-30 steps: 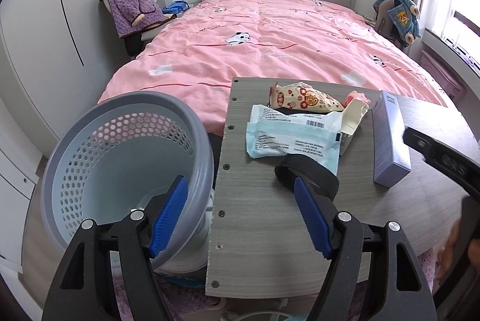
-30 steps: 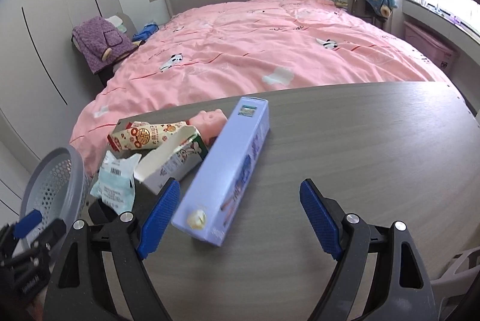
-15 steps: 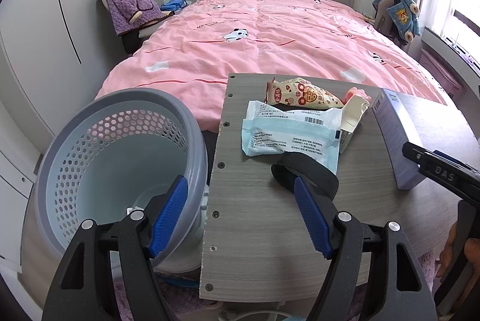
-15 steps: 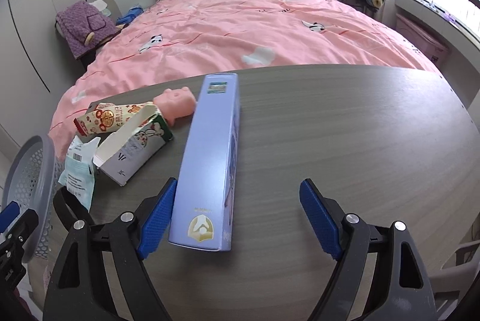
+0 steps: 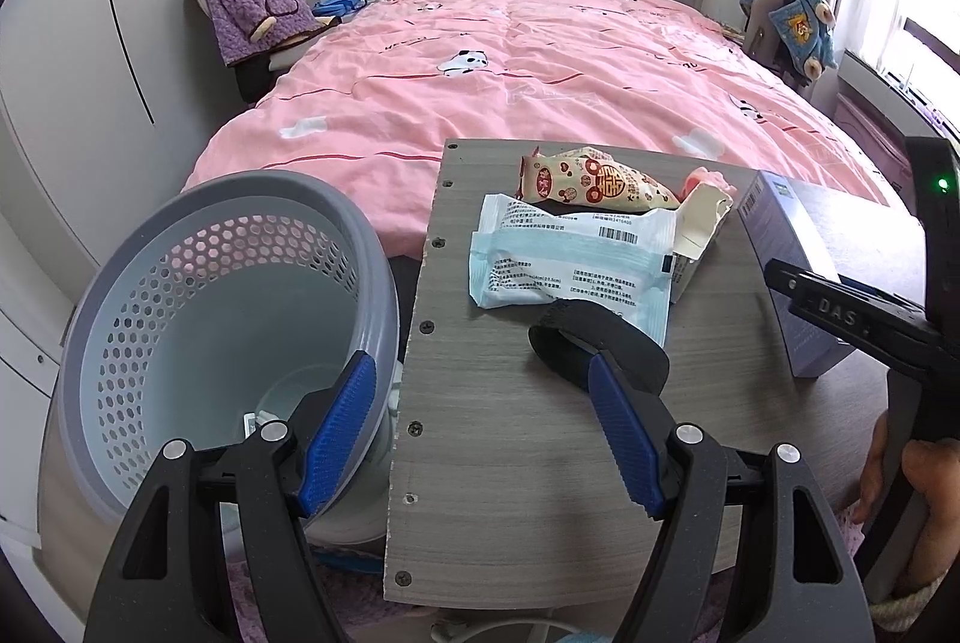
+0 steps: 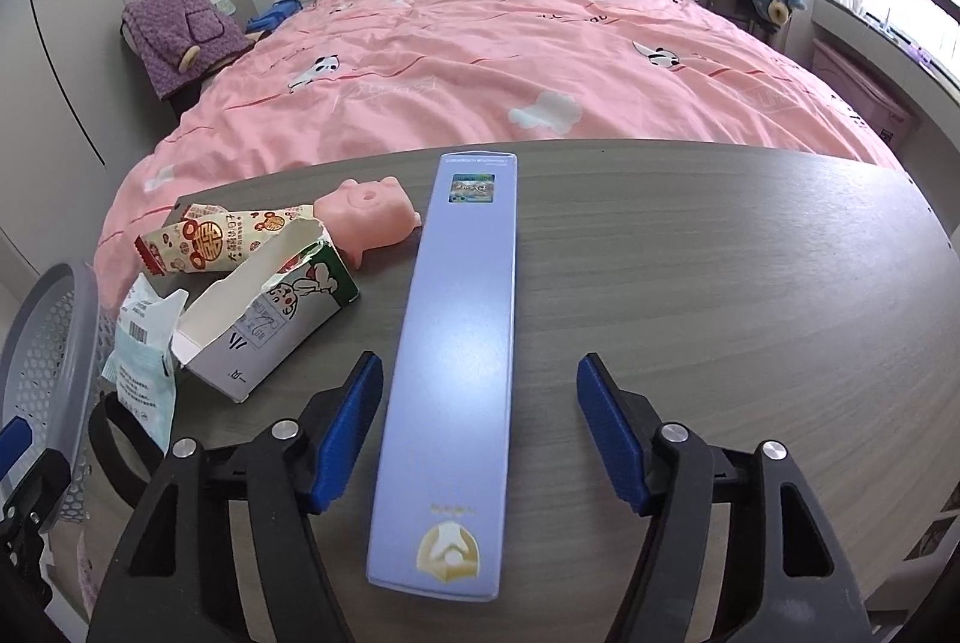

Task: Collect trash
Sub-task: 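Close the right gripper around the long lavender box and lift it, then grasp the black elastic strap with the left gripper while the right gripper holds the box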

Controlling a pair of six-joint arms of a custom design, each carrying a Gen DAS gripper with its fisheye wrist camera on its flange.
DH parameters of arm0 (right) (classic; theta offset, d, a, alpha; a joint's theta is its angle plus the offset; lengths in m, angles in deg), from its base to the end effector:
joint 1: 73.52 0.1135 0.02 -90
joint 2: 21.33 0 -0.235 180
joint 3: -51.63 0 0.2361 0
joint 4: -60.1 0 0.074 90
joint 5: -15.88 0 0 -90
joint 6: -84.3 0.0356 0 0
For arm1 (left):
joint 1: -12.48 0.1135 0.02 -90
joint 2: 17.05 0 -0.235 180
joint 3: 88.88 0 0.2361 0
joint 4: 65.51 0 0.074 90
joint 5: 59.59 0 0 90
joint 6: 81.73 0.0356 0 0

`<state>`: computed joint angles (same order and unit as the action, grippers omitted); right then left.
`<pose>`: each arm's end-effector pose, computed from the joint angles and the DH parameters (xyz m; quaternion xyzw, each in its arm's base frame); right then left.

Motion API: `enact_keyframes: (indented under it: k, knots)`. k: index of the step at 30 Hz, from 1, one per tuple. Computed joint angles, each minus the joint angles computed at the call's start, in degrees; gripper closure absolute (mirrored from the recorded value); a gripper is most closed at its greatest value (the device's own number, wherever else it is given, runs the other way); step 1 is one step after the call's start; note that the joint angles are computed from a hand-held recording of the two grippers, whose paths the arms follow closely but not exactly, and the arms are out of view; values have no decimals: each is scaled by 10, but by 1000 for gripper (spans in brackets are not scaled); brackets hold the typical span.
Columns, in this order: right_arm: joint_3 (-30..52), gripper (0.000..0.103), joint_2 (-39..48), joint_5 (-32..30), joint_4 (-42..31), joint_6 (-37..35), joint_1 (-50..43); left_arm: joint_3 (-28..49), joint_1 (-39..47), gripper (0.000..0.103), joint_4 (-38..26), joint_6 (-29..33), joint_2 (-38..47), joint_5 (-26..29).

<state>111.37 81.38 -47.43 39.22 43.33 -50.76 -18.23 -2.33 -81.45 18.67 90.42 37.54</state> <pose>0.2746 0.0979 0.0868 0.2662 0.9111 -0.0531 0.3101 0.3331 -0.0926 0.1091 0.2258 0.9187 -0.0711 0.3162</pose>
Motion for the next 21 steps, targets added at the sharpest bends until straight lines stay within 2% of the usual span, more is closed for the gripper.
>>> enact_keyframes:
  k: [2, 7, 9, 11, 21]
  knots:
    - [6, 41, 10, -3, 5, -6, -4, 2, -2, 33, -2, 1, 1, -2]
    - [22, 58, 27, -5, 1, -25, -5, -2, -5, 33, 1, -2, -2, -4]
    - [24, 69, 29, -2, -1, -29, -3, -3, -6, 33, 2, -2, -3, -4]
    - [19, 72, 26, -5, 6, -34, -4, -3, -7, 33, 0, -1, -3, -5]
    - [-33, 72, -17, 4, 29, -10, 24, -8, -12, 33, -4, -4, -10, -2]
